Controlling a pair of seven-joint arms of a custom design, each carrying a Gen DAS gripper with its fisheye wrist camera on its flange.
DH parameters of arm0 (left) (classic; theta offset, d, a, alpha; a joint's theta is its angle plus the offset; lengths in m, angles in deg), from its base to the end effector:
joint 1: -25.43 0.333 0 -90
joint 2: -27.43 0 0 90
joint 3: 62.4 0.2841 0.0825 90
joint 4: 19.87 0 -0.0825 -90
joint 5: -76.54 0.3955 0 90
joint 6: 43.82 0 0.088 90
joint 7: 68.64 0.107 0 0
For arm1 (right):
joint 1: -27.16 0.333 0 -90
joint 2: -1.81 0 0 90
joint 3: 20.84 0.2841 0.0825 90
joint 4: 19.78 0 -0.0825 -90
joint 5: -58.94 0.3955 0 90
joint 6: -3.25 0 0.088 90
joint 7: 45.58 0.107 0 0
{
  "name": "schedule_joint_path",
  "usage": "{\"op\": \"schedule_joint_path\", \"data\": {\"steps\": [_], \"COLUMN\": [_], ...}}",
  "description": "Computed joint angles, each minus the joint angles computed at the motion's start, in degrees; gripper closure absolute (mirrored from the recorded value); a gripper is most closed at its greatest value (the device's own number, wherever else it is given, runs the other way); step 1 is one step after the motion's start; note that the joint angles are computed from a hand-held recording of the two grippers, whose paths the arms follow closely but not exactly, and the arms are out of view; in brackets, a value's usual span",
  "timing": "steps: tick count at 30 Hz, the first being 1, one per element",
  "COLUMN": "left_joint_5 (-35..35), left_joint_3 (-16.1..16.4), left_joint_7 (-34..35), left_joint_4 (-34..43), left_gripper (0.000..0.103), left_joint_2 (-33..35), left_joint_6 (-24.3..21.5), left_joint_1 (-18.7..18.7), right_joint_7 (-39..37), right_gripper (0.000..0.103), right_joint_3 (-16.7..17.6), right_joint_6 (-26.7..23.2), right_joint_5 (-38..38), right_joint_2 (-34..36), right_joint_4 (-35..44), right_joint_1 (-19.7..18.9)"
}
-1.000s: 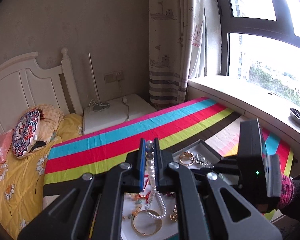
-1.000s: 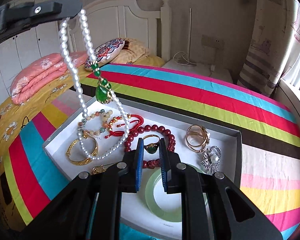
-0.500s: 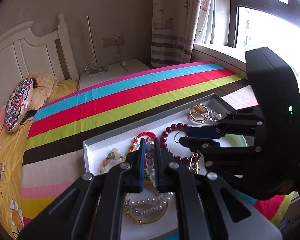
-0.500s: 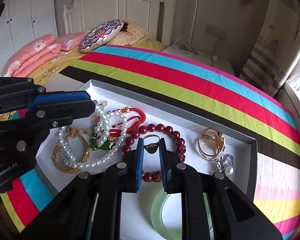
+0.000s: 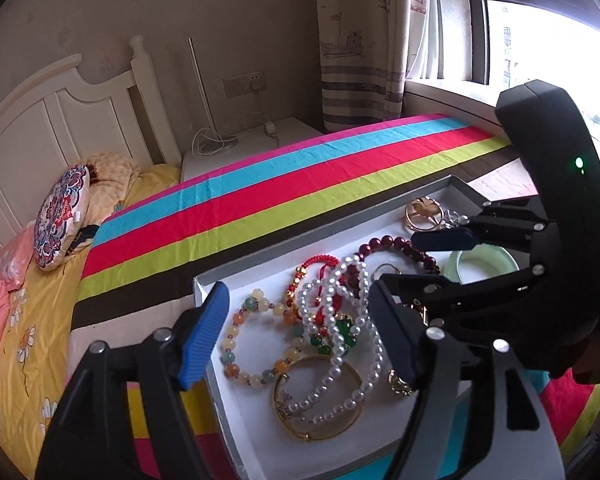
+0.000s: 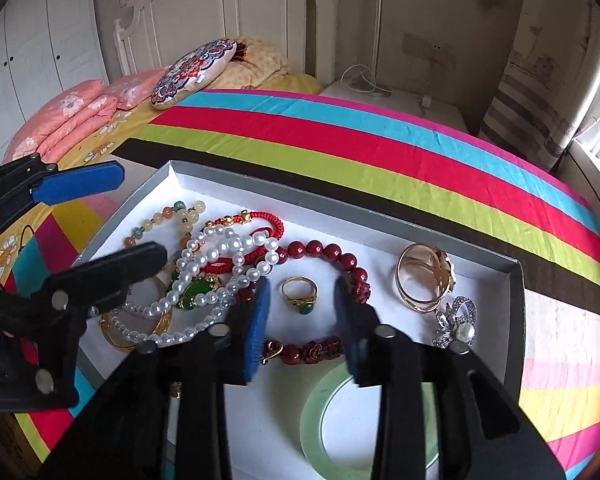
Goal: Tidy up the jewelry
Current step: 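Withdraw both tools from the box toward the two pearl earrings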
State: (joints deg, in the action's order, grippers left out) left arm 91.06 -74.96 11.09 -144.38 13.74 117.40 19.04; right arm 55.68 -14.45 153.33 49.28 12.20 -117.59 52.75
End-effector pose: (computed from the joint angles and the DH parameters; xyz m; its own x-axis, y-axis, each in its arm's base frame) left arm 0.5147 -0.1985 0.5593 -0.2931 -0.9443 -0.1495 -0.5714 0.2983 -0.7645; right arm 0.5695 0.3539 0.5320 0.4466 -0.8947 0.0082 -0.6584 -0.3348 -0.6741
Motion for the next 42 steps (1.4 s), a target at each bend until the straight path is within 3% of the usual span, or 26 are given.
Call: {"op": "schedule_joint_path", "data": {"steps": [7, 14, 18, 21, 25, 30, 35, 42], "left_joint_5": [1.5, 8.7, 12.0, 13.5, 10.2, 6.4, 2.9, 0.3], "left_joint_3": [-0.4, -2.5, -4.1, -5.1, -4.2, -5.7, -7.9, -10.2], "left_joint_7": [-1.6, -9.5, -15.0, -18.3, -17.6, -17.6, -20.2, -19.7], "left_joint_4": [-0.2, -1.3, -3.0, -5.4, -8.7, -12.5, -16.8, -22.3], "left_gripper": [0.026, 0.007, 0.002, 0.002, 0.002, 0.002, 0.002, 0.002], "left_joint_2": [-0.2, -3.3, -8.2, -12.8, -17.8, -22.3, -26.3, -27.4], "left_joint_6": [-0.4, 0.1, 1.4, 3.6, 6.0, 9.3, 12.7, 12.1], "left_joint_1": [0.7, 3.9, 6.5, 8.1, 6.3, 5.8, 5.7, 2.6], "right_joint_7": [0.0, 1.1, 2.8, 3.1, 2.8, 4.8, 6.9, 6.4], "right_gripper": [0.050, 0.028, 0.017, 0.017, 0.017, 0.017, 0.017, 0.017], "right_joint_3": [0.0, 0.1, 0.2, 0.3, -0.1, 1.4, 1.5, 1.0], "right_joint_6": [1.5, 5.4, 10.0, 13.8, 17.6, 19.6, 21.3, 19.8], "right_joint_5": [0.0, -0.3, -1.8, -1.0, 1.7, 1.7, 3.5, 5.3], "right_joint_2": [-1.4, -5.6, -11.7, -17.5, -25.3, -33.7, -42.1, -47.5], "right_joint_4": [-1.5, -5.4, -10.9, -16.4, -24.3, -32.8, -42.1, -50.0], "right_joint_1": [-0.2, -0.7, -1.9, -3.3, -5.3, -10.1, -12.6, -11.4]}}
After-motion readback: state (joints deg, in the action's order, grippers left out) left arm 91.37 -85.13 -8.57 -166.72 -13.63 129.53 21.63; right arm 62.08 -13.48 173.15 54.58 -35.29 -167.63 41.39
